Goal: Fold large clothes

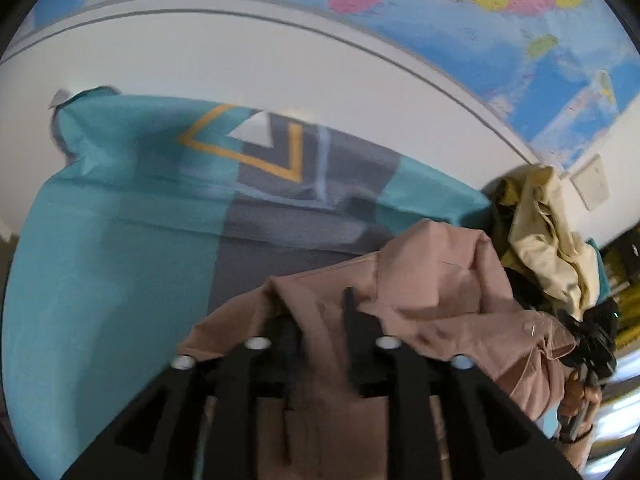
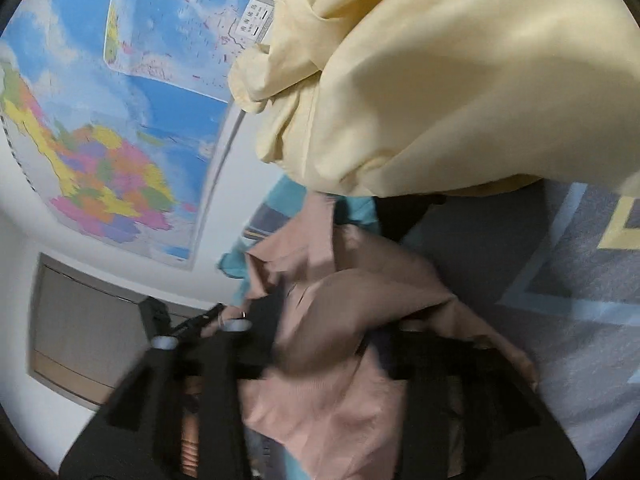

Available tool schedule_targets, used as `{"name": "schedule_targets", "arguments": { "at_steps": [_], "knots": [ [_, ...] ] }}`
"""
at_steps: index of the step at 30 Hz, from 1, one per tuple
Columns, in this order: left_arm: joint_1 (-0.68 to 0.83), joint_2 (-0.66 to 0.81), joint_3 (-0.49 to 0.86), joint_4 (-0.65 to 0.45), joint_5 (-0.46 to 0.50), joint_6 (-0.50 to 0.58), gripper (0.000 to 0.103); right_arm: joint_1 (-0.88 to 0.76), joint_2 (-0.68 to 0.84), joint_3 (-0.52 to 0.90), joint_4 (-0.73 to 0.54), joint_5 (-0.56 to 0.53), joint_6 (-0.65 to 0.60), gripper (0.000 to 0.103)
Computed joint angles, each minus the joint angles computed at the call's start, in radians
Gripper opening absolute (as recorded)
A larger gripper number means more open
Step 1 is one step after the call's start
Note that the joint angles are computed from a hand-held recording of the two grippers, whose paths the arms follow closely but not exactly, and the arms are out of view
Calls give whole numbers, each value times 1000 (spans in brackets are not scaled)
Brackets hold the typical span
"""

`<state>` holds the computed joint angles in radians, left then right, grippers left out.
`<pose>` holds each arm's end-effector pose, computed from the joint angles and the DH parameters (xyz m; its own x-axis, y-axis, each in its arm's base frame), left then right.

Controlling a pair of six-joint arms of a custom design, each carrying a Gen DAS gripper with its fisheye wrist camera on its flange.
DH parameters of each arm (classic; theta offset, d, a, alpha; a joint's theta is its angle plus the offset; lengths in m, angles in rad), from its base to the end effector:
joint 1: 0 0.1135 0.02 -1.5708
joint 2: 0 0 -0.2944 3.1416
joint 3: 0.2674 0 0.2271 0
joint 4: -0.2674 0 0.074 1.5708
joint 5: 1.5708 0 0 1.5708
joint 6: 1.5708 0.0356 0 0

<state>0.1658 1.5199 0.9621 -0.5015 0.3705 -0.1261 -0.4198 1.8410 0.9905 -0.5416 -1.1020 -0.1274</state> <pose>0.2734 0.0327 0.2490 -0.8559 -0.2621 -0.4459 -0.0874 0.9230 -0.3748 0.2907 -0.0950 0.1835 -0.8963 0.3372 -0.2878 -0.0751 0.5243 0.8482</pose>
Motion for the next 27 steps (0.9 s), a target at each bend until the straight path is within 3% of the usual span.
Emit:
{"name": "schedule_targets", "arguments": {
  "at_steps": [1, 4, 6, 9, 11, 15, 17, 19, 21, 24, 25, 26, 27],
  "knots": [
    [12, -16, -13, 11, 25, 17, 34, -6, -30, -15, -8, -1, -32, 63],
    [54, -113, -69, 5, 83, 100, 50, -20, -168, -61, -56, 19, -165, 63],
    [48, -189, -106, -3, 70, 148, 58, -17, -261, -100, -78, 26, -250, 64],
    [-47, -288, -156, -5, -73, 185, 64, 64, -423, -172, -51, 115, -316, 64],
    [-141, -295, -169, 11, -193, 176, 65, 201, -513, -233, 66, 267, -268, 72],
    [-229, -173, -134, 21, -235, 131, 65, 472, -476, -279, 255, 526, -157, 77],
    [-264, -100, -109, 49, -259, 100, 58, 585, -411, -274, 303, 638, -144, 79],
    [-275, -36, -74, 51, -273, 63, 41, 677, -359, -275, 356, 742, -134, 79],
    [-250, 40, -19, 37, -245, 18, 34, 755, -308, -261, 381, 849, -124, 79],
    [-209, 90, 30, 30, -184, -27, 31, 831, -263, -263, 444, 986, -141, 67],
    [-187, 95, 39, 35, -156, -44, 31, 841, -247, -256, 450, 1009, -145, 46],
    [-175, 87, 39, 46, -146, -49, 32, 831, -226, -244, 448, 1004, -148, 19],
    [-169, 76, 36, 54, -141, -49, 38, 812, -216, -235, 443, 976, -150, 10]
  ]
}}
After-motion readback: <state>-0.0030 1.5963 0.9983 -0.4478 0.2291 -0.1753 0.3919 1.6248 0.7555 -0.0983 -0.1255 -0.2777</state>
